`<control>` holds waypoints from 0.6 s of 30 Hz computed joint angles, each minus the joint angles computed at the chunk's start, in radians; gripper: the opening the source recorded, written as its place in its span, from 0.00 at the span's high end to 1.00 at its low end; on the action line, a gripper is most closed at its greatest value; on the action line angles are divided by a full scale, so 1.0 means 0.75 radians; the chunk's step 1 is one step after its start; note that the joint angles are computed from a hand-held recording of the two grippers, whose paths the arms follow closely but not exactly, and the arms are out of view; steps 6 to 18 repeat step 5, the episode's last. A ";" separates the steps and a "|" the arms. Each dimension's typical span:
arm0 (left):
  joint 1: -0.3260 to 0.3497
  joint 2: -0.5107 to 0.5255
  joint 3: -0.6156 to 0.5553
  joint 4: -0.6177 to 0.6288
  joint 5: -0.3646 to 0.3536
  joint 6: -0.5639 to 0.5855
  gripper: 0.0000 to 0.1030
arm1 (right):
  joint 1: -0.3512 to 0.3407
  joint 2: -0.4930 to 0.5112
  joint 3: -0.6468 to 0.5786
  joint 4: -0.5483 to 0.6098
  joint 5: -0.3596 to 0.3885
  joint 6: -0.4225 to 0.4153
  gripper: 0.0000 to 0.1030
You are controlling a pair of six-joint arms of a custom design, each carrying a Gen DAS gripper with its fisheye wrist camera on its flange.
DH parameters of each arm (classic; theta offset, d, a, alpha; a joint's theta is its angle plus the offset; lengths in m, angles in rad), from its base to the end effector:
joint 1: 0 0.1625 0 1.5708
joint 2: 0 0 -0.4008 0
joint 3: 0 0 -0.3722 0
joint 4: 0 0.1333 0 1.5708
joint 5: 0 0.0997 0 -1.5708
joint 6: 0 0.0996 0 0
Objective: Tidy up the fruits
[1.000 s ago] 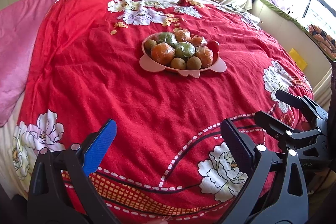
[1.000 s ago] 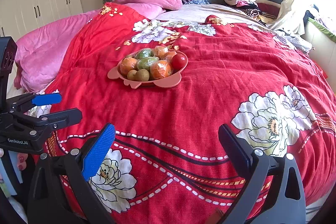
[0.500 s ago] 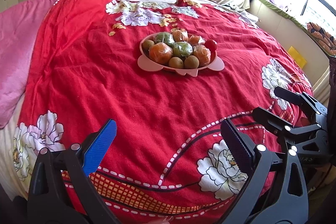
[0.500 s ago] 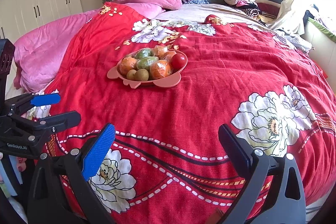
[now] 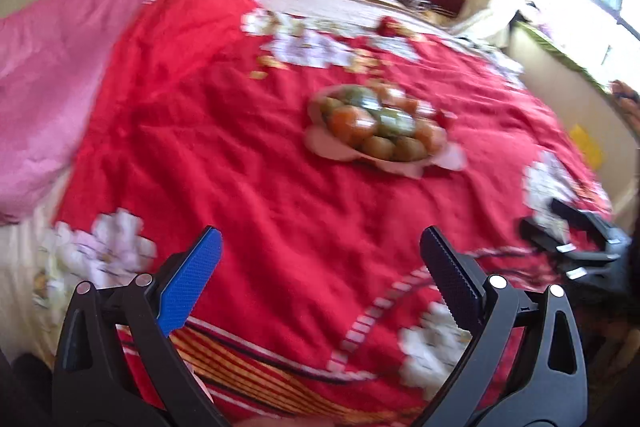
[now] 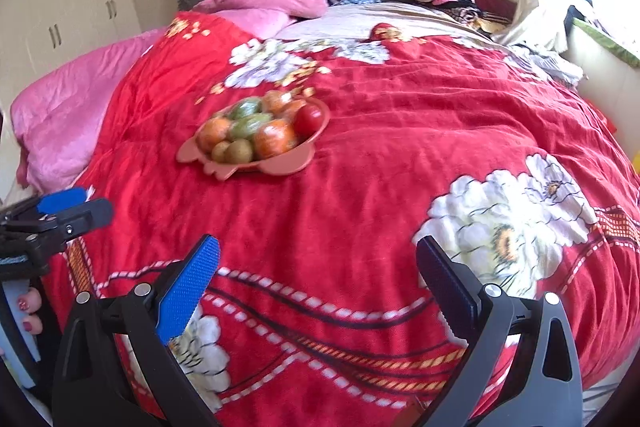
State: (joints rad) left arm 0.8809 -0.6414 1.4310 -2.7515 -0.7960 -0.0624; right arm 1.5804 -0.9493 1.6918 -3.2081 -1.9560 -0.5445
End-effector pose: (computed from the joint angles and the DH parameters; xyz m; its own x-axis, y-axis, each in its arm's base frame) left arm -0.2906 -0.6711 0.1102 -0.7562 0.2041 -0.6217 0.5423 0.7272 -0.4208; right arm 0.1020 -0.6410 0.2567 -0.7920 -0.0810 0.6052 -0.4866 0.6824 -0.5455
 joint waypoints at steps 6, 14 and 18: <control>0.092 0.084 -0.238 0.119 0.093 0.033 0.09 | -0.032 0.058 -0.196 0.000 -0.128 -0.061 0.05; 0.092 0.084 -0.238 0.119 0.093 0.033 0.09 | -0.032 0.058 -0.196 0.000 -0.128 -0.061 0.05; 0.092 0.084 -0.238 0.119 0.093 0.033 0.09 | -0.032 0.058 -0.196 0.000 -0.128 -0.061 0.05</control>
